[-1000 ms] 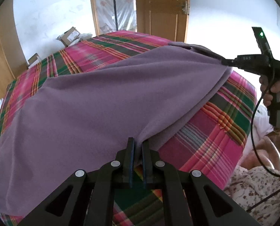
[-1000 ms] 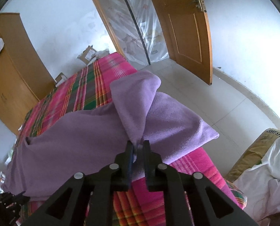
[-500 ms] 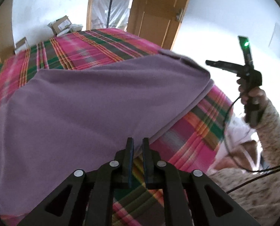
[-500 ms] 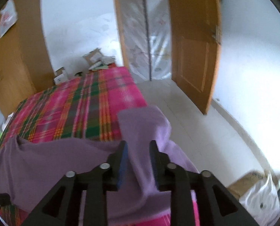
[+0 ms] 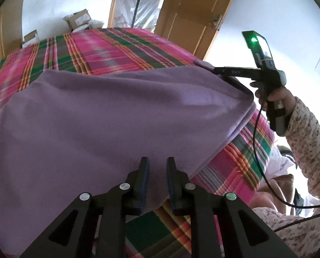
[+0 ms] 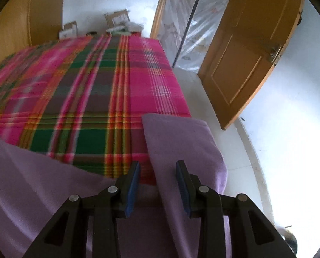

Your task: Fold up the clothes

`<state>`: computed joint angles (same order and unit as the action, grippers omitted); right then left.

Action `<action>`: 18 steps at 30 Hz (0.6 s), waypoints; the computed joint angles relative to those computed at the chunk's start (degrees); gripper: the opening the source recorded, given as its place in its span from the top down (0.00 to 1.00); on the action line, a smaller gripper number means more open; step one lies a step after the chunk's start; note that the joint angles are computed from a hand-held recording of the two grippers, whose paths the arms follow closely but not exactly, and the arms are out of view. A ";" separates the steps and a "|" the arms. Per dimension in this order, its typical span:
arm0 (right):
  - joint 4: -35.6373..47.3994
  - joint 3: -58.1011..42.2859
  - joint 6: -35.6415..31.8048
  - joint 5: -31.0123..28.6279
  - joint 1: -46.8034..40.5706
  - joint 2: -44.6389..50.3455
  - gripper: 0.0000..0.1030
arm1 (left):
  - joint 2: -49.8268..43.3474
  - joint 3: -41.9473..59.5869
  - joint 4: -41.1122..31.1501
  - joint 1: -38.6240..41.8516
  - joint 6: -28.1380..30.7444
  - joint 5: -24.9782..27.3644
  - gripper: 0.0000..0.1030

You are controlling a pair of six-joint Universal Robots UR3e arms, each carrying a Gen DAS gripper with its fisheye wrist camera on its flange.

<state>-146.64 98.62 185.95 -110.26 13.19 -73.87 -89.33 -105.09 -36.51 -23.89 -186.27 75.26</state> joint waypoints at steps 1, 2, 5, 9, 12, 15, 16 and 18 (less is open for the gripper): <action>1.51 -1.46 0.63 -0.80 0.14 0.92 0.66 | -0.15 -0.04 0.11 0.13 -0.12 -0.21 0.83; 3.04 -2.93 1.27 -1.59 0.27 1.85 0.71 | -0.30 -0.09 0.22 0.27 -0.23 -0.42 0.83; 4.06 -3.89 1.86 -1.75 -0.40 1.93 0.95 | -0.68 -0.38 0.91 0.60 -0.85 -1.00 0.83; -0.63 1.61 2.01 -0.25 -2.91 -3.05 0.97 | -0.92 -0.61 1.73 0.85 -2.01 -2.04 0.77; -4.81 8.06 2.91 1.89 -6.46 -9.37 0.97 | -0.87 -0.72 2.10 0.53 -2.01 -1.92 0.74; -8.30 15.05 3.48 4.11 -11.11 -16.53 0.97 | -0.87 -0.71 2.12 0.42 -2.07 -1.73 0.74; -9.18 17.28 3.60 5.07 -12.95 -19.04 0.97 | -0.84 -0.75 2.15 0.45 -2.21 -1.77 0.74; -10.47 21.86 3.77 8.27 -17.55 -24.07 0.97 | -0.82 -0.77 2.19 0.47 -2.46 -1.77 0.74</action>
<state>-157.11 120.48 189.72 -101.99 -4.36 -97.94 -90.15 -105.86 -34.32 -23.41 -188.73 73.49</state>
